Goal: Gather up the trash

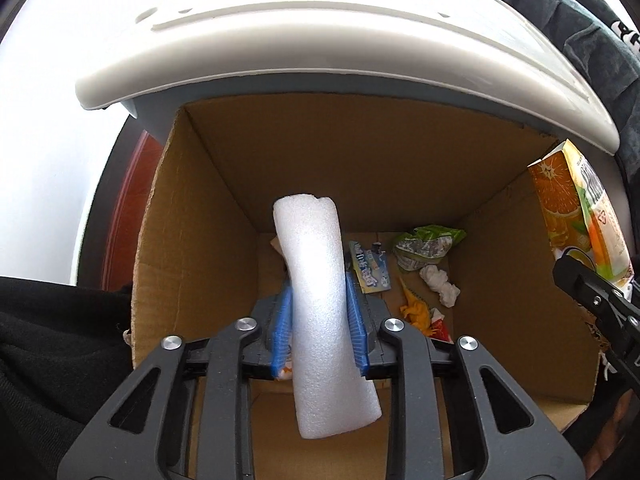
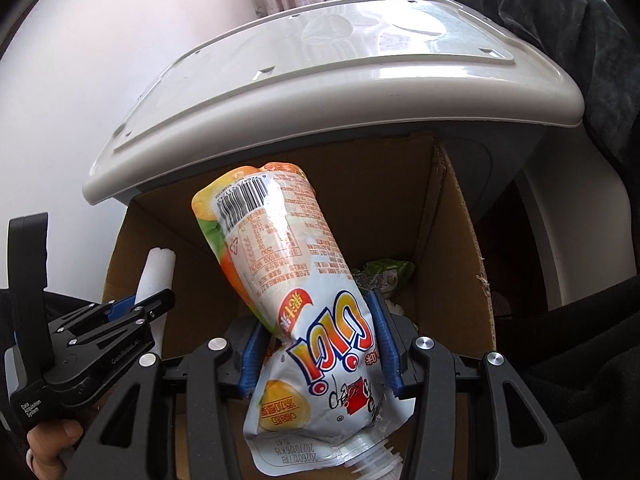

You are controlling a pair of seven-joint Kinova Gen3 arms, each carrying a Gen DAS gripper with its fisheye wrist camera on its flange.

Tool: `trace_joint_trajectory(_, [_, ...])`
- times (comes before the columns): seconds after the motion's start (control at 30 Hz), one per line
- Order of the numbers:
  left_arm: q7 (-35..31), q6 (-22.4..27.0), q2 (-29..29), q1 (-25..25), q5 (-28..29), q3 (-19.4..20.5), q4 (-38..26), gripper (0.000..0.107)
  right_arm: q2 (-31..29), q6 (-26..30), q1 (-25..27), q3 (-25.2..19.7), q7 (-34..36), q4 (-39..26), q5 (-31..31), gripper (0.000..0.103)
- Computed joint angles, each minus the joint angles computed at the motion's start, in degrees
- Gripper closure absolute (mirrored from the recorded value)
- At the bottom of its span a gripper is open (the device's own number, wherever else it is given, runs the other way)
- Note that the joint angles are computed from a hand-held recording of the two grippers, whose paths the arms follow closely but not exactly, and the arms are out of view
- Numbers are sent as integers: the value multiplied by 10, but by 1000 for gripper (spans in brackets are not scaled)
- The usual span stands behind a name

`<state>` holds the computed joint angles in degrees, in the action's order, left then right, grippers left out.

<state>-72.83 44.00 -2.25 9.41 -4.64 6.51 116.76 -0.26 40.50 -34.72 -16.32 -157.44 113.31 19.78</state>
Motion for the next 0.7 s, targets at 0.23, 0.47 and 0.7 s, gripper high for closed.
trace_joint_trajectory(0.23, [8,32,19,-2,1,-3,-16,24,-7,7,-7,-8,-73,3,55,27])
trace_joint_trajectory(0.47, [24,34,18,0,-6,-4,-17,24,-1,31,-14,-17,-122,-3,93,24])
trace_joint_trajectory(0.7, [19,21,8,-2,2,-5,-16,24,-6,92,-31,-28,-181,-4,151,5])
